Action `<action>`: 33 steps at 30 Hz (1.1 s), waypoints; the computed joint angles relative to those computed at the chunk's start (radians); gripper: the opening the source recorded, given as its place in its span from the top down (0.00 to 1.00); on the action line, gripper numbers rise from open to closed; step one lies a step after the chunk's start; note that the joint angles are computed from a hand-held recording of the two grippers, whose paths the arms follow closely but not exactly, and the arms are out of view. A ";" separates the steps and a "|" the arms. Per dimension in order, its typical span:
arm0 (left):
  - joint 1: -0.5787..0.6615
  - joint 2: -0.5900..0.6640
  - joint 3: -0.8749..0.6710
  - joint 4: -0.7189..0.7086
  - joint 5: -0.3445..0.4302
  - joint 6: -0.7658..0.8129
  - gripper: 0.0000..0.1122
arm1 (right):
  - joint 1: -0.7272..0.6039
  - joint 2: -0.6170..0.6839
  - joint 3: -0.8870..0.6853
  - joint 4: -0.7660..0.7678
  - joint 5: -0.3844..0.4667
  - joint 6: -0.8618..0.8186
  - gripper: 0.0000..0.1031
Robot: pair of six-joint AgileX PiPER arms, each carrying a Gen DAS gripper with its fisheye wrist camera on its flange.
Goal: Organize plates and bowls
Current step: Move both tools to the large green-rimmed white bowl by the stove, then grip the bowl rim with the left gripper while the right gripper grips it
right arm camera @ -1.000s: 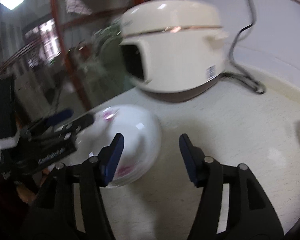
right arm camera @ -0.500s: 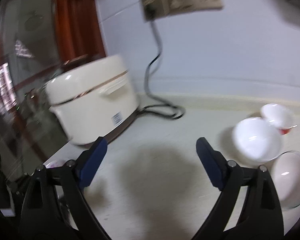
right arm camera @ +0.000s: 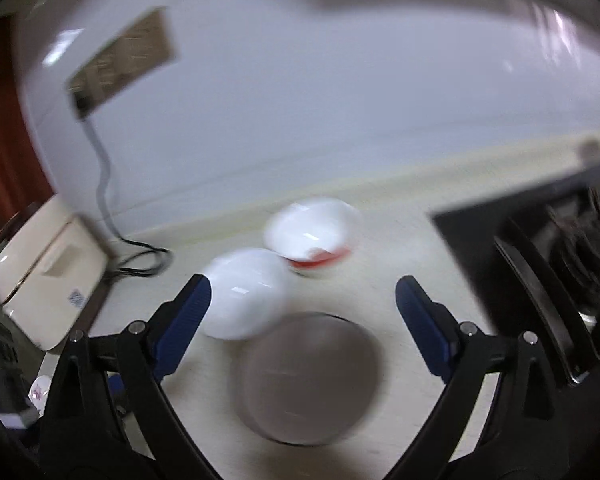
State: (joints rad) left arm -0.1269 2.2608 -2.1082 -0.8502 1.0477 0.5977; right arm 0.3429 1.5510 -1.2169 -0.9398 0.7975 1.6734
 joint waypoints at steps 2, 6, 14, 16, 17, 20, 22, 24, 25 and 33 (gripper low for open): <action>-0.035 0.012 0.000 -0.007 -0.006 -0.005 0.25 | -0.043 -0.042 0.064 0.043 -0.045 -0.020 0.08; -0.076 0.052 -0.023 0.077 -0.034 -0.042 0.26 | -0.095 -0.104 0.151 0.119 -0.139 -0.111 0.16; -0.084 0.064 -0.022 0.050 -0.036 0.018 0.28 | -0.105 -0.047 0.150 0.294 -0.245 -0.350 0.19; -0.099 0.081 -0.048 0.104 -0.033 -0.011 0.28 | -0.106 -0.026 0.160 0.314 -0.248 -0.351 0.22; -0.100 0.092 -0.059 0.101 -0.030 -0.011 0.28 | -0.113 -0.027 0.171 0.333 -0.261 -0.361 0.22; -0.098 0.091 -0.051 0.090 -0.047 0.008 0.28 | -0.119 -0.032 0.175 0.330 -0.271 -0.357 0.22; -0.102 0.063 0.015 0.071 -0.093 0.054 0.28 | -0.124 -0.046 0.189 0.349 -0.281 -0.370 0.23; -0.105 0.057 0.033 0.068 -0.107 0.070 0.28 | -0.133 -0.046 0.191 0.372 -0.302 -0.389 0.30; -0.106 0.059 0.028 0.073 -0.103 0.067 0.28 | -0.142 -0.039 0.190 0.391 -0.316 -0.408 0.38; -0.137 0.030 0.075 0.071 -0.100 0.198 0.79 | -0.139 0.013 0.150 0.496 -0.326 -0.516 0.75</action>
